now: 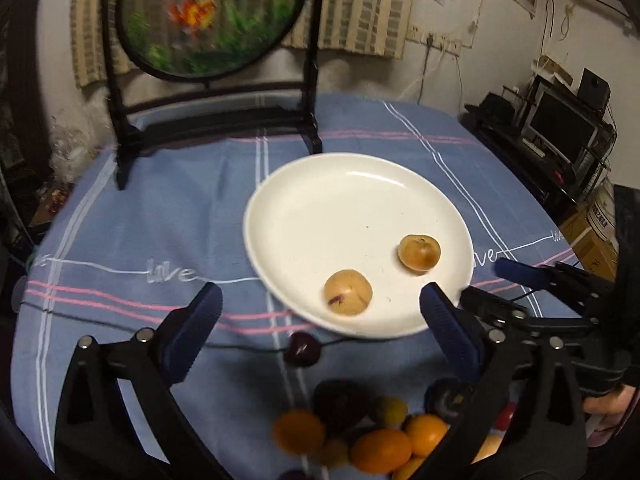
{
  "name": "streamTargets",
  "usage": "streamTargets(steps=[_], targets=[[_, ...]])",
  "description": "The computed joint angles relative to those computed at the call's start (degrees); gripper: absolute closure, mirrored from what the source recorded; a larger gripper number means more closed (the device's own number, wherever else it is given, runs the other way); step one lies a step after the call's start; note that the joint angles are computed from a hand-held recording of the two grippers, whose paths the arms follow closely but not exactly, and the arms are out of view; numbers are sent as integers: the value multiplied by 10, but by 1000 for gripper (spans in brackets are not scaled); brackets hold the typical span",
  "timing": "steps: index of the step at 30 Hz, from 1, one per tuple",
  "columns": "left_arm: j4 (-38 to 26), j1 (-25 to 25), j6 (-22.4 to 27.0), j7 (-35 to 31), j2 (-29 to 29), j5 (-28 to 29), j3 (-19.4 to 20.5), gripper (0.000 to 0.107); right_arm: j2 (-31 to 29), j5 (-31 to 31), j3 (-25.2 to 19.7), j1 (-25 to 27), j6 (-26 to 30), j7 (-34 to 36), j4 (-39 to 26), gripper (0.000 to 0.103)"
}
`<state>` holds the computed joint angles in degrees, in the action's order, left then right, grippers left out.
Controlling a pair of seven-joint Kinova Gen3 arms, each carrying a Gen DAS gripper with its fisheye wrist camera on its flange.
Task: Organize fruits
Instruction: 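Carry both fruits over the white plate and open both tools to release, then withdraw both tools from the plate back toward the fruit cluster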
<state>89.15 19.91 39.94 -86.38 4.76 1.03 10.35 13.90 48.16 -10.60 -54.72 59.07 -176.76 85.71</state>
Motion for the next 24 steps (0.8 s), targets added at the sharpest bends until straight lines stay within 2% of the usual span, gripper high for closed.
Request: streamTargets(steps=[3, 8, 10, 12, 14, 15, 17, 20, 23, 24], targets=[[68, -10, -20, -29, -63, 30, -6, 7, -25, 37, 15, -64, 7, -70, 43, 37], [195, -18, -49, -105, -176, 114, -39, 7, -42, 43, 41, -188, 60, -186, 91, 36], [247, -11, -58, -133, -222, 134, -57, 7, -37, 52, 10, -197, 82, -233, 102, 36], [292, -4, -66, -154, -261, 142, -67, 7, -26, 65, -43, -180, 106, -270, 106, 36], [323, -8, -66, -159, -287, 136, -63, 7, -13, 63, -88, -159, 123, -278, 100, 36], [338, -3, -68, -167, -298, 138, -70, 7, -9, 61, -95, -155, 123, -277, 99, 36], [358, 11, -69, -185, -305, 149, -89, 7, 0, 55, -93, -162, 124, -268, 93, 36], [370, 9, -62, -193, -307, 158, -95, 7, 17, 50, -83, -173, 135, -260, 79, 36], [382, 34, -73, -229, -317, 186, -124, 7, 25, 36, -72, -174, 133, -244, 68, 36], [382, 30, -72, -230, -317, 188, -121, 7, 23, 36, -70, -174, 127, -245, 71, 36]])
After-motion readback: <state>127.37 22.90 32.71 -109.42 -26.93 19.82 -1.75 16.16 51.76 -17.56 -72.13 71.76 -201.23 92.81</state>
